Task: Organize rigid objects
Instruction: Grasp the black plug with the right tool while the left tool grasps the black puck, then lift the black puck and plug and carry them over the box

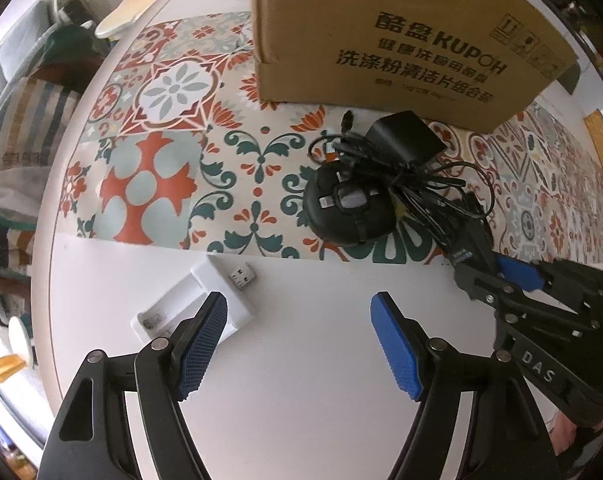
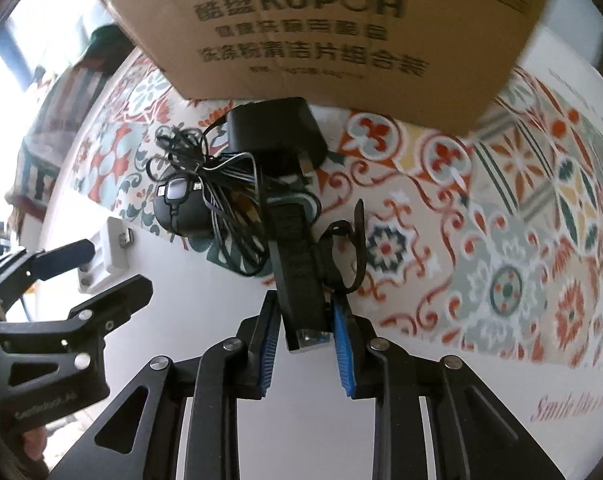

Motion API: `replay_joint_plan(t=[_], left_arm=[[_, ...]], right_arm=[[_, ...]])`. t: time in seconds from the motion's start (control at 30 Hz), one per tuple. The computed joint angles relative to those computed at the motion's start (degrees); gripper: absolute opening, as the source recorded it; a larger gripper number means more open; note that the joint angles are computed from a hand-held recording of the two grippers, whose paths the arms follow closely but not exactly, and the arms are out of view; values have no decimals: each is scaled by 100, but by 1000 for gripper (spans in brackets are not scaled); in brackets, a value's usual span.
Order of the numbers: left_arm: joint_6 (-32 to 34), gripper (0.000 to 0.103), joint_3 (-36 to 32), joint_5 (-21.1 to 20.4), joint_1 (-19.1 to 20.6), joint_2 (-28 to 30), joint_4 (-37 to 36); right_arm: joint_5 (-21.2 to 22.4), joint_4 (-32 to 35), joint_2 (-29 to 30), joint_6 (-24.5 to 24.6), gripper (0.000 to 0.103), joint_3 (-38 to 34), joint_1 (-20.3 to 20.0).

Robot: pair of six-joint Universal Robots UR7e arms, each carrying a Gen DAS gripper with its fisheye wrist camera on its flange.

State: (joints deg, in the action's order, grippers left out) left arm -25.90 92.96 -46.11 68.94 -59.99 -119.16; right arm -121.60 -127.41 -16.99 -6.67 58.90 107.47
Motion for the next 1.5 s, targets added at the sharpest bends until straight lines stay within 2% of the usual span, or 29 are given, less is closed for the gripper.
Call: replay_joint_plan(t=[0.2, 0.43, 0.57, 0.87, 1.0, 1.03, 1.13, 1.5], left_arm=[[518, 74, -221, -111, 55, 215, -143], [1317, 74, -537, -178, 110, 521, -481], [1524, 74, -745, -156, 142, 718, -496], [1649, 73, -1134, -120, 230, 1071, -466], [1719, 66, -1243, -191, 266, 1133, -471], [1794, 61, -1253, -179, 262, 1155, -519], [1917, 61, -1268, -150, 241, 1213, -611], [1483, 61, -435, -329, 124, 653, -649]], right_arm=[[84, -532, -326, 728, 25, 589, -45], [160, -639, -360, 877, 25, 635, -97], [151, -512, -343, 864, 25, 487, -109], [163, -408, -204, 905, 25, 236, -103], [190, -412, -205, 912, 25, 236, -109], [193, -401, -191, 912, 25, 213, -109], [182, -408, -176, 908, 25, 209, -102], [240, -601, -464, 987, 24, 750, -123]])
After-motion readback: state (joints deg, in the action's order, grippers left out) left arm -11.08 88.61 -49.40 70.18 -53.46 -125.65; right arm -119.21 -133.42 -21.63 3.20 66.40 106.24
